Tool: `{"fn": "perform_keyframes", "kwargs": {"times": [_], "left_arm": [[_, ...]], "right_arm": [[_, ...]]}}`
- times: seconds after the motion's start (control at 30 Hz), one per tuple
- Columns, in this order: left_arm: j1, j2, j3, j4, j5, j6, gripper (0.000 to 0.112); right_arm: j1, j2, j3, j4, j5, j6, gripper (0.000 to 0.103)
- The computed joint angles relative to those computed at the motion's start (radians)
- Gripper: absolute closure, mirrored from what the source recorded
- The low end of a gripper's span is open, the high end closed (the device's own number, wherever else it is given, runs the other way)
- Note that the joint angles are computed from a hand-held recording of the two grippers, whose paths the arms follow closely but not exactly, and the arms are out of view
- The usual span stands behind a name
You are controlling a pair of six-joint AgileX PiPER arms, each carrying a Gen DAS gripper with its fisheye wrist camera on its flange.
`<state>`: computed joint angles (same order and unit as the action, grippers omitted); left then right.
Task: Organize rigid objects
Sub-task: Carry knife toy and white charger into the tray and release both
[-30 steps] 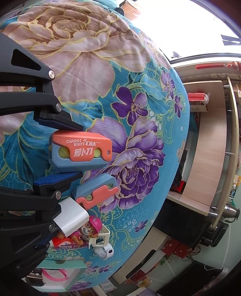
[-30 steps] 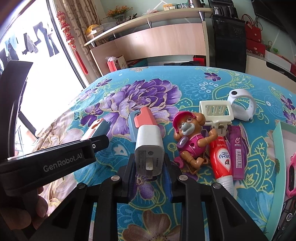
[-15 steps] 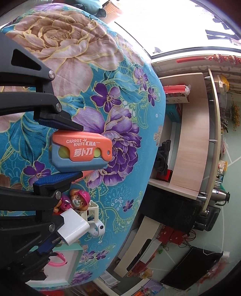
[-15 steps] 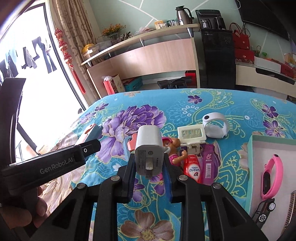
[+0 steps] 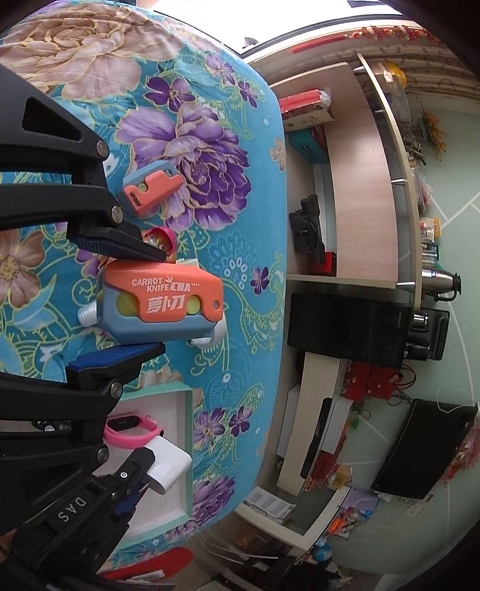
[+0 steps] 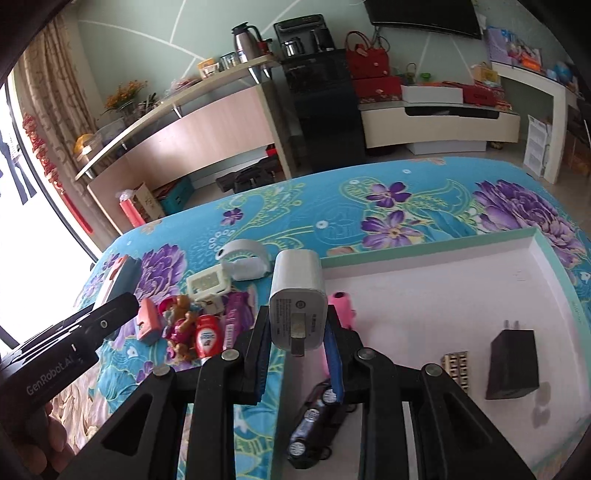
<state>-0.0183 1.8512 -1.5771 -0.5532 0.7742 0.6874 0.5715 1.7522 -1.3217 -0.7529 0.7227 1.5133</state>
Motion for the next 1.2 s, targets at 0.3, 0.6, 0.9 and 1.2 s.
{"fn": "perform_keyframes", "kwargs": {"times": [0.3,0.6,0.9,1.2], "left_arm": [[-0.167,-0.063,0.098,0.027,-0.044,0.020,0.067],[-0.310,-0.089,0.173,0.078,-0.091,0.010,0.067],[-0.392,-0.050,0.191,0.157,-0.127,-0.058,0.067],[-0.427,-0.002,0.186,0.219,-0.126,-0.119,0.067]], "right_arm": [[-0.072,-0.174,0.210,-0.039,0.101,0.099,0.075],[-0.104,-0.250,0.311,-0.060,0.148,0.135,0.075],[-0.158,-0.298,0.398,-0.071,0.148,0.170,0.075],[-0.200,-0.286,0.426,-0.027,0.129,0.152,0.075]]}}
